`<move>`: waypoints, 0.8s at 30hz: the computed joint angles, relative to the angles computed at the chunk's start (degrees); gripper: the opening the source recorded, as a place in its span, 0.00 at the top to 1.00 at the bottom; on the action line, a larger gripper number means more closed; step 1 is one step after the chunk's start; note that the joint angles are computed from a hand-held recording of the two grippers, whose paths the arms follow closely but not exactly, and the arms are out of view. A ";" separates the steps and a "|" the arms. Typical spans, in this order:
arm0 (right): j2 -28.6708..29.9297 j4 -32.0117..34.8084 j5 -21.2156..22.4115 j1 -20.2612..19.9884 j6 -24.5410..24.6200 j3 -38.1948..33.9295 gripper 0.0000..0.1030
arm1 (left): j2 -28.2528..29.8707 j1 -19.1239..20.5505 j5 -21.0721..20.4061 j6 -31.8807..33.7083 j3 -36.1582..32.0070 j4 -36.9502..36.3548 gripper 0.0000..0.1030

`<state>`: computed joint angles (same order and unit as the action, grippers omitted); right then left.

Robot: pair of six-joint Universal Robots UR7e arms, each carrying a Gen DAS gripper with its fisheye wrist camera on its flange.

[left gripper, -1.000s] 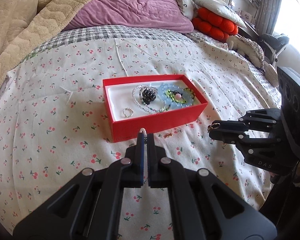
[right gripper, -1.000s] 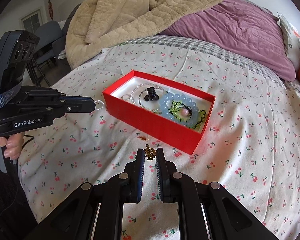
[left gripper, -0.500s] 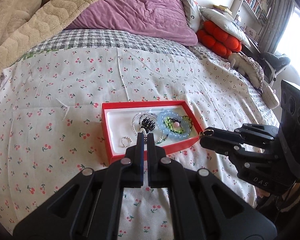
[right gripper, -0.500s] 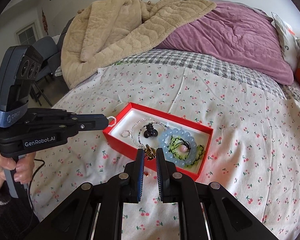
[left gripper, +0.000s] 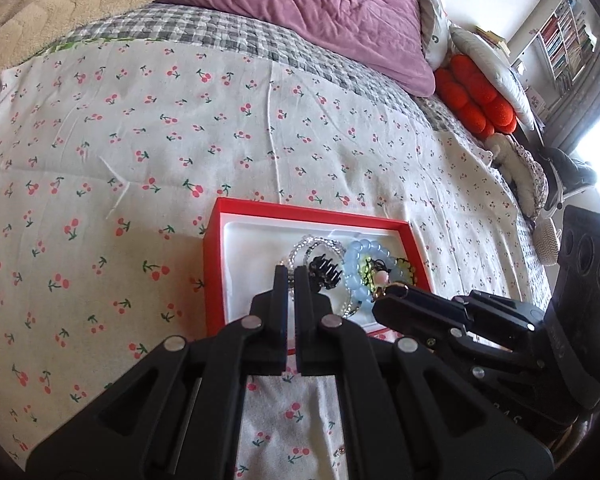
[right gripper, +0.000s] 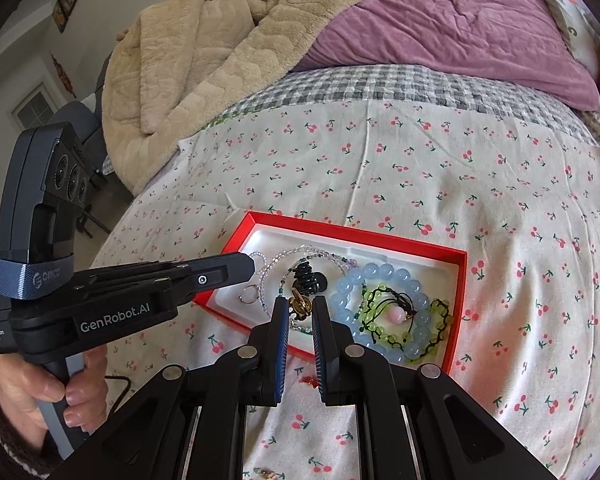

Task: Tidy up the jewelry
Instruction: 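Carry the pearl ring and gold earring into the red box and open both tools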

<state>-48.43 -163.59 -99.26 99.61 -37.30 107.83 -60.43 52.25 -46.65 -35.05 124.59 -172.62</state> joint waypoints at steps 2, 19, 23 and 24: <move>0.45 0.20 -0.14 -0.01 0.31 -0.52 0.89 | 0.15 0.12 0.78 -0.24 -0.47 1.17 0.97; -0.23 1.48 -0.84 -0.97 3.45 -2.02 0.85 | 0.00 -1.34 5.07 0.81 -0.96 4.92 0.85; -1.97 1.50 -1.10 -1.18 2.09 -1.05 0.85 | -0.98 -2.62 6.23 0.39 0.19 5.30 0.76; -2.43 1.34 -1.35 -1.21 1.59 -0.64 0.85 | -1.23 -2.92 6.31 0.28 0.47 5.47 0.73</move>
<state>-50.86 -162.25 -100.61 98.40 -35.71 107.19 -61.65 49.33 -40.34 -34.77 125.06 -167.14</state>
